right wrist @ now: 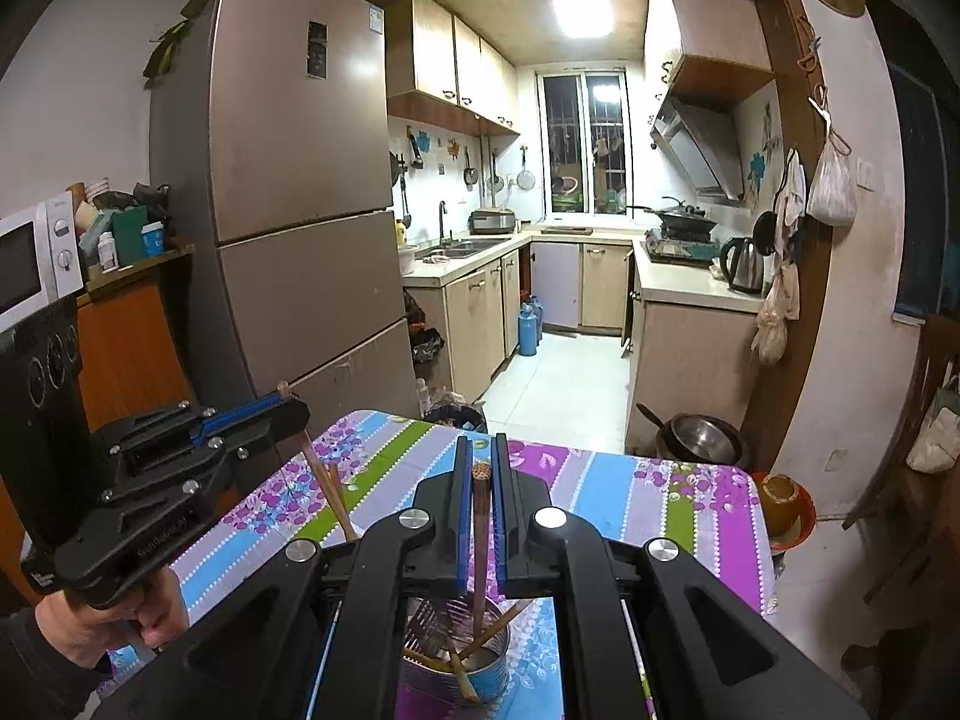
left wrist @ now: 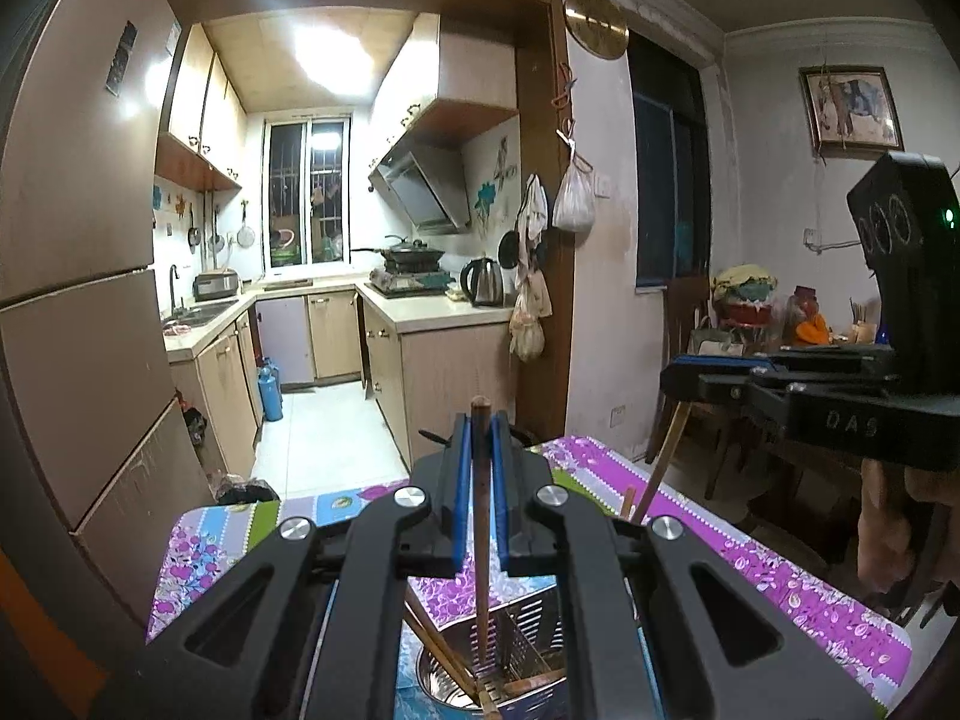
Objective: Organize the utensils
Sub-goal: 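Lower both chopsticks tip-first into the holder and open both grippers, then move both open grippers back over the remaining loose chopsticks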
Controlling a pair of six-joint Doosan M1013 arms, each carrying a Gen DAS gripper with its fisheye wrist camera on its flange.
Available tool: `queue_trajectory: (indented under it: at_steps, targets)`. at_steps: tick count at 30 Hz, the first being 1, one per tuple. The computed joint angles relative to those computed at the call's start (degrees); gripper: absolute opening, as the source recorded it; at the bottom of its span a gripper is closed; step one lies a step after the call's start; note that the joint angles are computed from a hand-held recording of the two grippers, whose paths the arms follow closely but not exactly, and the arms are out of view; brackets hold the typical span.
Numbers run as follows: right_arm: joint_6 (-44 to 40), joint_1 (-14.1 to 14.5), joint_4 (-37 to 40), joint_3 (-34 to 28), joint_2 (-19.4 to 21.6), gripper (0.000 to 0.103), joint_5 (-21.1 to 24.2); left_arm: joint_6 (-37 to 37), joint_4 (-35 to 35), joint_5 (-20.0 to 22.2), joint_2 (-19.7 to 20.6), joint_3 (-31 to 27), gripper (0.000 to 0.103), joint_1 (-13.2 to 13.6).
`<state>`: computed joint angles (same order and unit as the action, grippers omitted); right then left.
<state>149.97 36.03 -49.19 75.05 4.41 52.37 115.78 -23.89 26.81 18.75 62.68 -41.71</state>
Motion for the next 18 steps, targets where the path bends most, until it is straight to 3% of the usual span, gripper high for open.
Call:
queue_trajectory:
  at_steps: [5,8,11,14,18]
  targets:
    - [0.6,-0.7,1.2,0.8,-0.2,0.007,-1.0,-2.7,2.7,0.8,0.5,-0.6,0.008,0.0]
    - [1.4,-0.7,0.6,1.6,-0.7,0.008,-1.0,-4.7,4.3,-0.2,0.2,-0.2,0.028,0.0]
    - [3.8,0.0,-1.7,2.6,-1.5,0.008,-1.1,-5.6,4.8,-0.9,-0.6,0.8,0.029,0.2]
    - [6.8,1.5,-5.1,4.1,-3.0,0.008,-0.9,-3.9,3.3,-2.7,-2.6,3.4,0.032,0.5]
    - [13.7,6.7,-13.7,8.5,-6.2,0.013,1.1,1.3,-0.1,-7.6,-8.5,11.9,0.049,1.2]
